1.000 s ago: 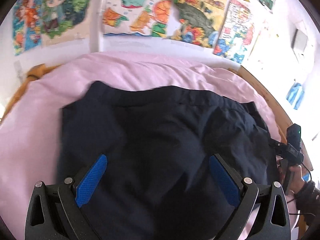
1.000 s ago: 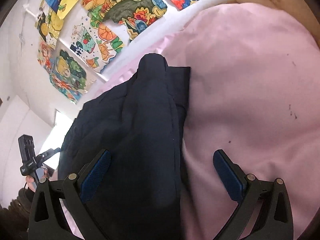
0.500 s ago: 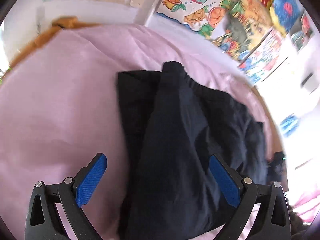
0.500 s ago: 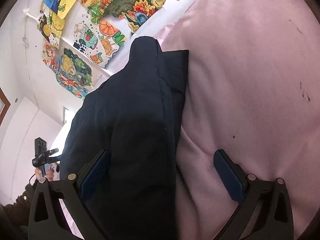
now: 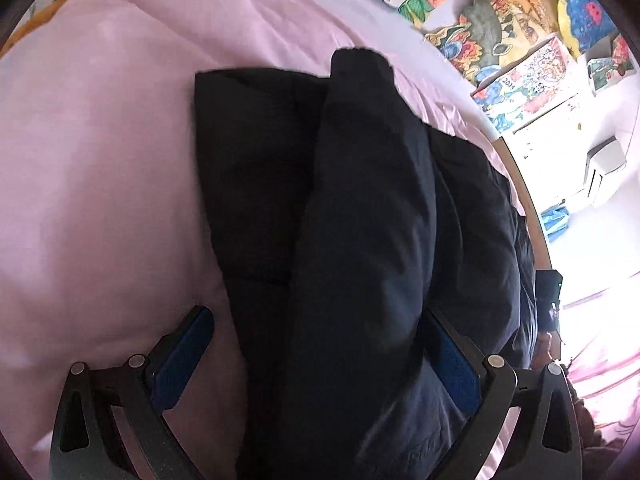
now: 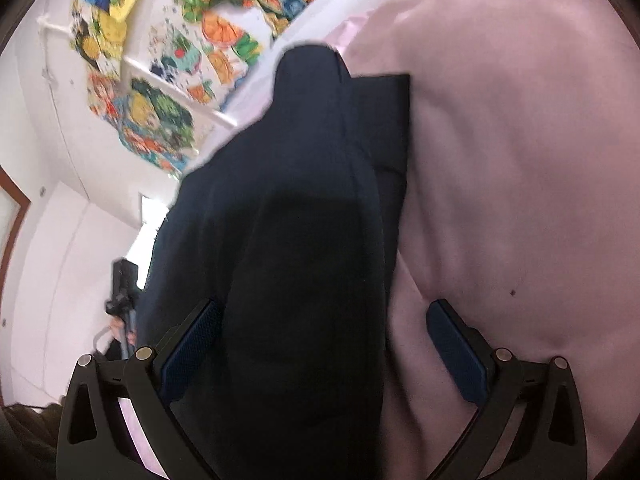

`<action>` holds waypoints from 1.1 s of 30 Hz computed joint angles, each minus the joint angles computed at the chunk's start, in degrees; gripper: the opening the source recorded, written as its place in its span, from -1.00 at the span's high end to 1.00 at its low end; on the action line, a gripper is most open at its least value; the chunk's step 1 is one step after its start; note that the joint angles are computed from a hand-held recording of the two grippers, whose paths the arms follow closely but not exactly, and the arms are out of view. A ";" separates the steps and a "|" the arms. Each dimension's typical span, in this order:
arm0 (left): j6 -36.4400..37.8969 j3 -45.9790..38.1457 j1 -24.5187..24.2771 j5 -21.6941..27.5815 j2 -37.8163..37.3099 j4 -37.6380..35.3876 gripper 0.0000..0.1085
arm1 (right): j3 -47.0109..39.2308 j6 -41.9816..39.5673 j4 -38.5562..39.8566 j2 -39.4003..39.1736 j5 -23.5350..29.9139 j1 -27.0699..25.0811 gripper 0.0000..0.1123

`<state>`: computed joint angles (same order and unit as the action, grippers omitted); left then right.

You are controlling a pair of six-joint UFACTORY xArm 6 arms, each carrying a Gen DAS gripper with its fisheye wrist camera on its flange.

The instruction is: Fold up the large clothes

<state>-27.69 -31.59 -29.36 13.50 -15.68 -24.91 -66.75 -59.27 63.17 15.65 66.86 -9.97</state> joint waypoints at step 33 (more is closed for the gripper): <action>-50.22 -32.53 -13.49 38.73 12.46 50.56 0.60 | 10.10 1.96 0.92 -12.82 -9.59 3.25 0.47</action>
